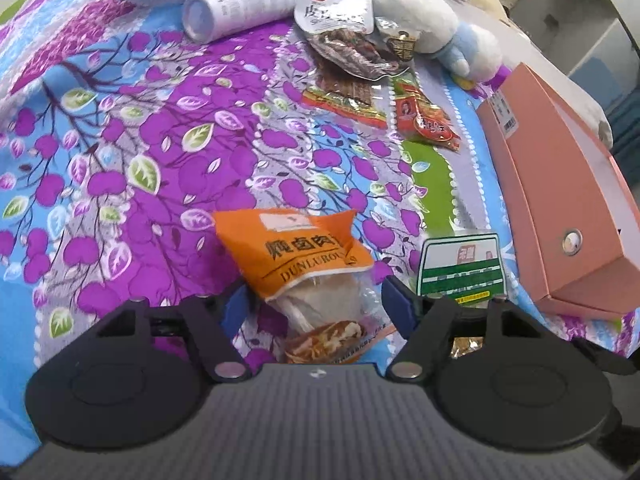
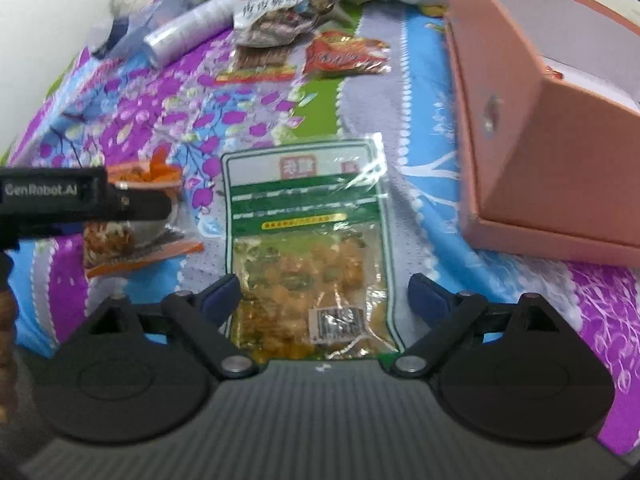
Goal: Organize snacks
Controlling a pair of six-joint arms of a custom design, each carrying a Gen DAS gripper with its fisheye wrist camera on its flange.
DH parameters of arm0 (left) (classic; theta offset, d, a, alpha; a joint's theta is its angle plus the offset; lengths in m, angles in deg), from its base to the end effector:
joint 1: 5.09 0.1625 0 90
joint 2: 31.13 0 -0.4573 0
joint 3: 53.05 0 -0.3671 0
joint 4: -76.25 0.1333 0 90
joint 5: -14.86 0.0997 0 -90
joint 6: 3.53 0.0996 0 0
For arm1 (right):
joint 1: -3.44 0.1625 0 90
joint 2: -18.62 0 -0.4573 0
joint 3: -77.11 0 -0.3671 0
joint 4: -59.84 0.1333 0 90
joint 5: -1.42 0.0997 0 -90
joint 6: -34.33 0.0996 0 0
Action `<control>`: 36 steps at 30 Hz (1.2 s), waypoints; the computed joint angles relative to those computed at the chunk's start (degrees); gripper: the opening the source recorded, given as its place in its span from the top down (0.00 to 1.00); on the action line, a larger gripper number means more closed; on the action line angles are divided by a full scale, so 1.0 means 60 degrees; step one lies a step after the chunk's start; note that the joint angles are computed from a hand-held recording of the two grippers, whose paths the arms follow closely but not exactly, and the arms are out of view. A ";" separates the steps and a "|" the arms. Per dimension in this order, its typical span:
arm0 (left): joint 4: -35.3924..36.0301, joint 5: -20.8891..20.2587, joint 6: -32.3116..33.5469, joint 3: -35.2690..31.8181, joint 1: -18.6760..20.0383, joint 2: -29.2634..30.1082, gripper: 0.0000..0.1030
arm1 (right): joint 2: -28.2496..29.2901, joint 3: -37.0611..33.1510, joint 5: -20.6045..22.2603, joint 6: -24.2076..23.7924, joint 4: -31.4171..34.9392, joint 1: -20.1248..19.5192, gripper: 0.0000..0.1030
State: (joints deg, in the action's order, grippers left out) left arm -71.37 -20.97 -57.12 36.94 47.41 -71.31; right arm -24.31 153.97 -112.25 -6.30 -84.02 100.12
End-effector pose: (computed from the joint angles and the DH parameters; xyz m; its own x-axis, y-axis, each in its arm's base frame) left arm -0.2520 -0.6801 0.1329 -0.8008 -0.4729 -0.3674 -0.0697 0.6830 -0.7271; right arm 0.1816 -0.7482 0.2173 -0.6312 -0.5857 0.5084 -0.6857 0.7278 -0.0129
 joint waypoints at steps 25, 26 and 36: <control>-0.1787 0.0052 0.1376 0.0460 -0.0486 -0.0352 0.42 | -0.0521 0.0682 0.0114 -0.0053 -0.1220 0.0299 0.48; -0.1903 0.0093 0.1389 0.0508 -0.0573 -0.0398 0.42 | -0.0595 0.0707 0.0164 0.0027 -0.1255 0.0314 0.48; -0.1987 0.0931 0.1641 0.0633 -0.1547 -0.0748 0.42 | -0.1577 0.0977 0.0964 0.0534 -0.1408 0.0567 0.48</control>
State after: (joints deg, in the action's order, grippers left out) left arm -83.29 -15.38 -47.28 40.73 38.13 -75.80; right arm -33.77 159.84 -106.47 -3.09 -92.47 103.52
